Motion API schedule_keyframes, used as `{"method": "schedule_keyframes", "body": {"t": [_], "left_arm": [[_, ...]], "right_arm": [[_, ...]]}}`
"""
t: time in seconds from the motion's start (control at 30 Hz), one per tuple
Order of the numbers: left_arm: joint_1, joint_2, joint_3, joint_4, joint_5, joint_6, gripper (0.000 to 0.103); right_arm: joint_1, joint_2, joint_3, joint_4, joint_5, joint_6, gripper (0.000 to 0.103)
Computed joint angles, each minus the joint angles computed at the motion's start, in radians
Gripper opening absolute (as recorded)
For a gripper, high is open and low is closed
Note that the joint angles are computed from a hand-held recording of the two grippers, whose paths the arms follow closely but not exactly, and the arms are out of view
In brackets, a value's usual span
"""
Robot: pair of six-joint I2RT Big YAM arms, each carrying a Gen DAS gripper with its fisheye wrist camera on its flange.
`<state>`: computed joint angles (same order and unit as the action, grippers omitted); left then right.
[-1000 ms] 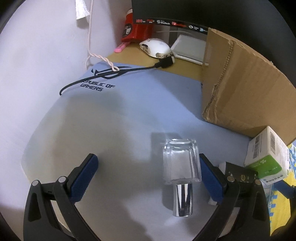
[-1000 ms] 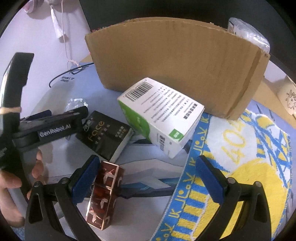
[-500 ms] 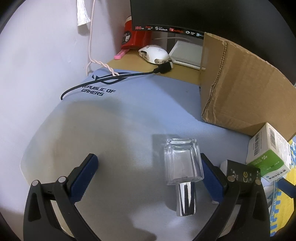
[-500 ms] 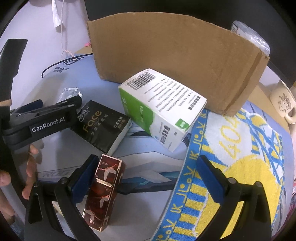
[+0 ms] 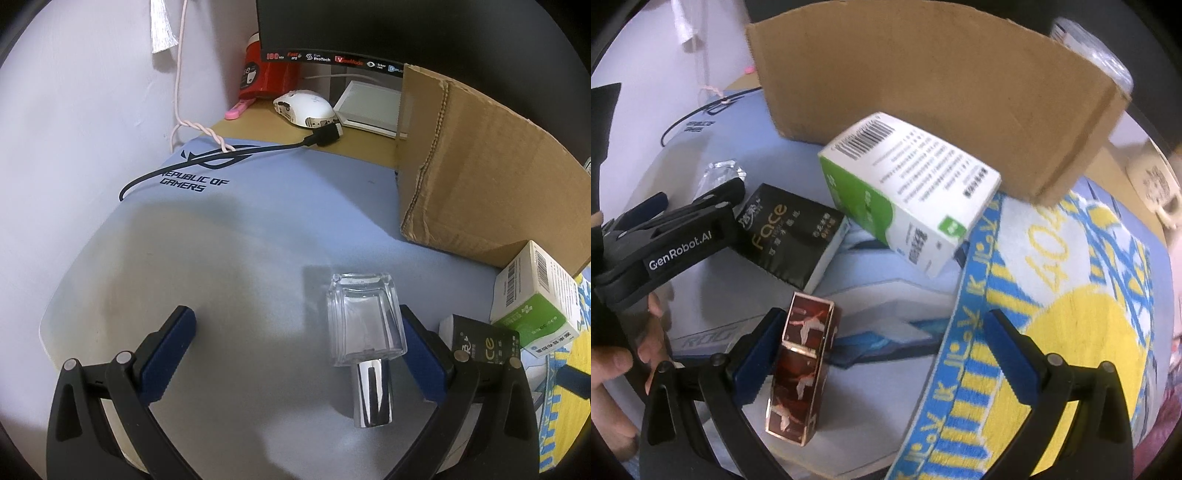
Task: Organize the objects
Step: 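Grasp the glass perfume bottle with the left gripper while the right grasps the red crane box, then lift the perfume bottle and red box and carry both over the cardboard box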
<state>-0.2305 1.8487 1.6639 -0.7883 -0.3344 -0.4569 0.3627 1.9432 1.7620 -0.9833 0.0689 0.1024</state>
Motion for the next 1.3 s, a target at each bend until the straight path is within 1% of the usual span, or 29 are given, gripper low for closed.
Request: {"method": "schedule_keyframes", "body": {"t": [0.07, 0.13, 0.17, 0.2, 0.23, 0.27, 0.3, 0.33, 0.37, 0.4, 0.43, 0.47, 0.53, 0.6, 0.73, 0.83, 0.93, 1.0, 1.13, 1.23, 1.3], "left_arm": [[0.000, 0.002, 0.003, -0.003, -0.001, -0.001, 0.103], [0.000, 0.009, 0.023, -0.037, 0.007, -0.005, 0.103], [0.001, 0.012, 0.031, -0.053, 0.017, -0.008, 0.103], [0.001, 0.015, 0.043, -0.078, 0.030, -0.008, 0.102], [-0.001, 0.015, 0.045, -0.082, 0.033, -0.006, 0.099], [-0.003, 0.011, 0.042, -0.077, 0.035, 0.001, 0.096], [-0.006, 0.010, 0.040, -0.073, 0.037, 0.011, 0.090], [-0.010, 0.007, 0.037, -0.061, 0.041, 0.024, 0.082], [-0.014, 0.004, 0.033, -0.049, 0.040, 0.038, 0.077], [-0.017, 0.002, 0.029, -0.034, 0.045, 0.053, 0.067], [-0.020, 0.000, 0.027, -0.023, 0.046, 0.063, 0.058], [-0.023, 0.001, 0.027, -0.016, 0.044, 0.071, 0.054], [-0.027, -0.001, 0.020, 0.005, 0.048, 0.089, 0.039], [-0.031, -0.002, 0.021, 0.006, 0.045, 0.091, 0.033], [-0.029, -0.001, 0.023, 0.006, 0.051, 0.088, 0.032], [-0.026, -0.005, 0.015, 0.014, 0.058, 0.094, 0.032], [-0.026, -0.006, 0.012, 0.016, 0.058, 0.094, 0.032], [-0.026, -0.006, 0.013, 0.011, 0.057, 0.086, 0.032], [-0.019, -0.016, -0.002, 0.024, 0.083, 0.074, 0.031], [-0.015, -0.027, -0.017, 0.034, 0.087, 0.061, 0.030], [-0.011, -0.036, -0.026, 0.040, 0.085, 0.044, 0.030]], "right_arm": [[0.002, -0.001, 0.001, -0.001, -0.004, -0.004, 0.103], [0.004, -0.011, -0.010, 0.010, -0.010, -0.026, 0.097], [0.006, -0.018, -0.017, 0.018, -0.007, -0.032, 0.087], [0.008, -0.026, -0.024, 0.025, -0.005, -0.036, 0.073], [0.010, -0.031, -0.026, 0.024, -0.003, -0.038, 0.066], [0.010, -0.033, -0.026, 0.022, -0.017, -0.042, 0.051], [0.011, -0.033, -0.024, 0.020, -0.029, -0.043, 0.044], [0.014, -0.034, -0.024, 0.018, -0.026, -0.049, 0.041], [0.013, -0.039, -0.029, 0.023, -0.032, -0.059, 0.035], [0.017, -0.041, -0.032, 0.030, -0.036, -0.072, 0.029], [0.019, -0.041, -0.032, 0.033, -0.035, -0.074, 0.028], [0.018, -0.043, -0.037, 0.038, -0.035, -0.075, 0.025], [0.027, -0.042, -0.040, 0.054, -0.028, -0.074, 0.024], [0.018, -0.059, -0.064, 0.069, -0.035, -0.082, 0.023], [0.003, -0.065, -0.071, 0.093, -0.055, -0.051, 0.023], [-0.010, -0.078, -0.084, 0.117, -0.086, -0.039, 0.023], [-0.014, -0.084, -0.088, 0.131, -0.090, -0.030, 0.023], [-0.014, -0.083, -0.086, 0.133, -0.090, -0.024, 0.023], [-0.021, -0.090, -0.094, 0.135, -0.084, -0.023, 0.023], [-0.032, -0.120, -0.126, 0.154, -0.086, -0.025, 0.023], [-0.039, -0.138, -0.143, 0.169, -0.105, -0.022, 0.023]]}}
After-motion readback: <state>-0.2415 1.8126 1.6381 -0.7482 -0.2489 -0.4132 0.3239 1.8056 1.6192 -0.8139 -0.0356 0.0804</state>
